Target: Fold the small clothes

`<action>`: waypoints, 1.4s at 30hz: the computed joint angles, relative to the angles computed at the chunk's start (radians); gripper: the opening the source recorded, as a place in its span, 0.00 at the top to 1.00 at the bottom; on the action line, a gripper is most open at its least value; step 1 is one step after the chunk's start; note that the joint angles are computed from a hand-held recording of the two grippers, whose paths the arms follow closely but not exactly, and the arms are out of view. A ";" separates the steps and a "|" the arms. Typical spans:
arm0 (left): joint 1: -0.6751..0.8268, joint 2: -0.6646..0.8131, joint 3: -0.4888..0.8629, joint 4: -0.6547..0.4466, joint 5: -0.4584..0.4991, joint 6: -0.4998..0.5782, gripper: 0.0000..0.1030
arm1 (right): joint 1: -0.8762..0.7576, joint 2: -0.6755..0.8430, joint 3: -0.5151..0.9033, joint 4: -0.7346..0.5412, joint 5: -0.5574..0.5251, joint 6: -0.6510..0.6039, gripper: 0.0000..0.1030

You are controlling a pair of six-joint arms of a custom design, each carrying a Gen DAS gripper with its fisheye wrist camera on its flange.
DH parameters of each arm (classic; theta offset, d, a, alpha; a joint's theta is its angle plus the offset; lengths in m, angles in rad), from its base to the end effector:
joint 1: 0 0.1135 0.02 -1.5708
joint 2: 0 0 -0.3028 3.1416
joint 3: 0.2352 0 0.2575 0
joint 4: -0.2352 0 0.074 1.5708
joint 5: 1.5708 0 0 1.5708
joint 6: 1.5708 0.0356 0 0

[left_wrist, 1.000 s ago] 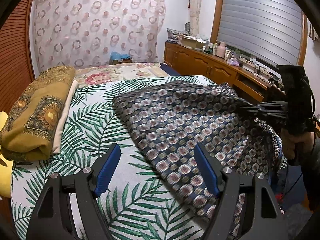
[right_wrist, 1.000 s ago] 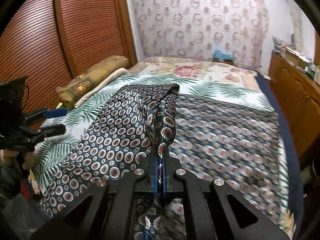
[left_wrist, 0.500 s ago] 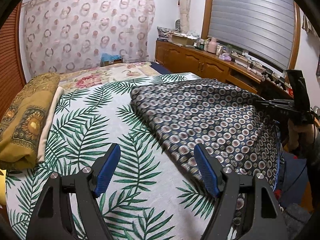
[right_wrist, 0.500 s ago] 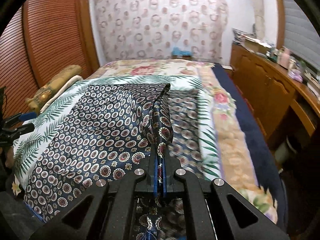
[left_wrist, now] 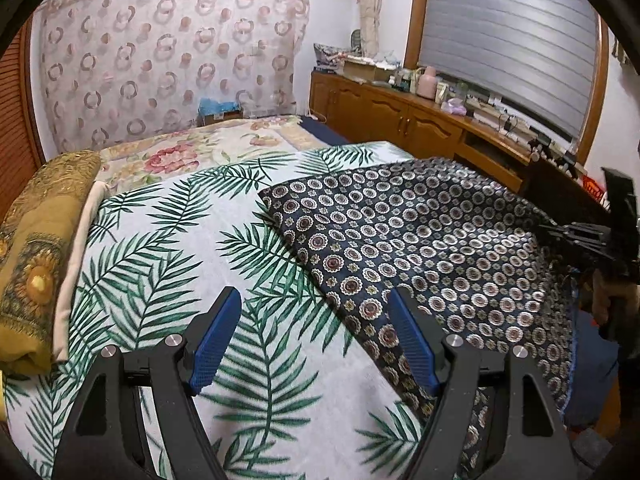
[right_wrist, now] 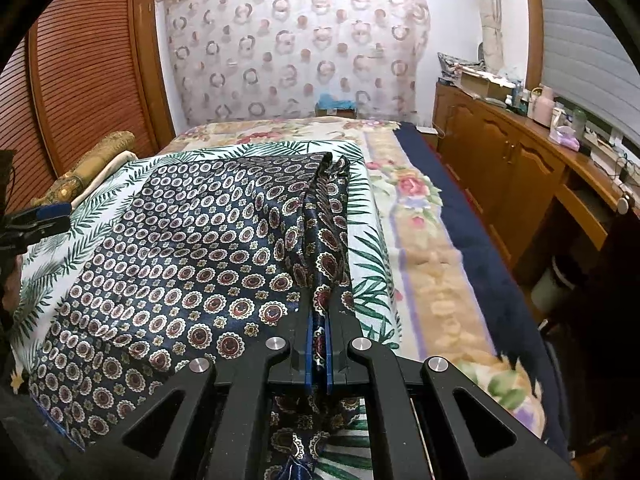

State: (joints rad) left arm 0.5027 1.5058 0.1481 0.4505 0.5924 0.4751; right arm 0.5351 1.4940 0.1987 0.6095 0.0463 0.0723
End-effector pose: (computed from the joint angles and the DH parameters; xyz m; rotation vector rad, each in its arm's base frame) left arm 0.1636 0.0672 0.1020 0.2085 2.2858 -0.2457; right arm 0.1793 0.1044 0.1214 -0.4963 2.2152 0.2715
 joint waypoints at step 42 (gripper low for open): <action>-0.221 0.154 0.168 -0.032 -0.185 -0.106 0.97 | -0.219 0.030 -0.016 -0.033 -0.253 -0.125 0.51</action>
State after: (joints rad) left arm 0.2812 1.6599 0.3161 0.4186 0.4077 0.3689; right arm 0.3161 1.5235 0.1825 0.5762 -0.2068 -0.0526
